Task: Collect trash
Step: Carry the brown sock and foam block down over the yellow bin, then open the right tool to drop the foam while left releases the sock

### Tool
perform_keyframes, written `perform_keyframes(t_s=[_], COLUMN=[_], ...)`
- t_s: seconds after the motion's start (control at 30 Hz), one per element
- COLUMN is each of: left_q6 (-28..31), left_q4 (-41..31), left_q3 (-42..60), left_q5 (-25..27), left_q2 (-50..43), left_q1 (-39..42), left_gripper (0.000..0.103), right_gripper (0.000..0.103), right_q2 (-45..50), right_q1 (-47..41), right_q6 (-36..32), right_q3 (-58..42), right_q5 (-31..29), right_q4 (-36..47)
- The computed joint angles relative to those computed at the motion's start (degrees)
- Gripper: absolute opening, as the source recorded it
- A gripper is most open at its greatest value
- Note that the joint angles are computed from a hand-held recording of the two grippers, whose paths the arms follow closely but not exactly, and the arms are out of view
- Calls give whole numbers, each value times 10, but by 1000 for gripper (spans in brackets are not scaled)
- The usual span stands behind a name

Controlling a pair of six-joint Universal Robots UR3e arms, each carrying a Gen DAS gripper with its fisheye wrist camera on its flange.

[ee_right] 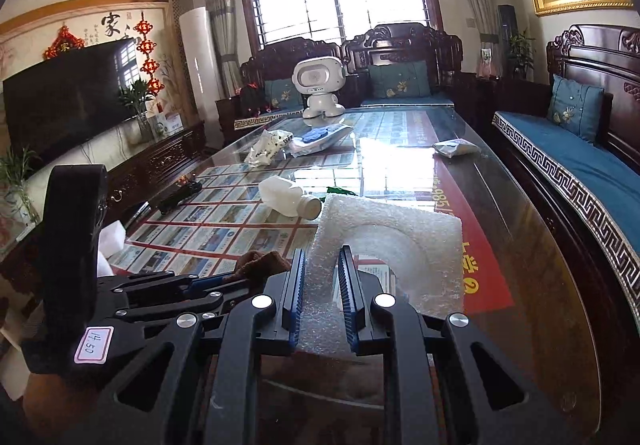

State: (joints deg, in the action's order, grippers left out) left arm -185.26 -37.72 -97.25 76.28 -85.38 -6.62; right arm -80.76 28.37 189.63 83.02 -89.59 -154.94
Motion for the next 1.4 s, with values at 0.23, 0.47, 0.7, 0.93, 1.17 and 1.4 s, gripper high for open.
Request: perform_keyframes(t_s=[0.23,0.47,0.7,0.93,1.17,1.4], left_q6=[4,-8,-46,-61,-70,-72], left_q4=[-15,-57,-61,-86,-80,-65], left_q3=[-120,-235,-360,-429,-441,-433], left_q5=[2,9,46,49,60,80], left_q2=[150,288,369,424,439,421], left_q1=[-27,-85,-165,-194,-222,-247], left_gripper=[20,20,20,20,20,20], right_gripper=[17,17,17,17,19,36], right_q2=[-117,-229,-239,-198,-177,-189], right_q1=[49,140,242,291,328,354], right_q6=[31,79,176,250,268,272], right_q3=[143,294,412,456,409,402], right_q5=[-38,-101,-151,-172,-199,-214], right_q4=[-16,-20,-39,-53,9,51])
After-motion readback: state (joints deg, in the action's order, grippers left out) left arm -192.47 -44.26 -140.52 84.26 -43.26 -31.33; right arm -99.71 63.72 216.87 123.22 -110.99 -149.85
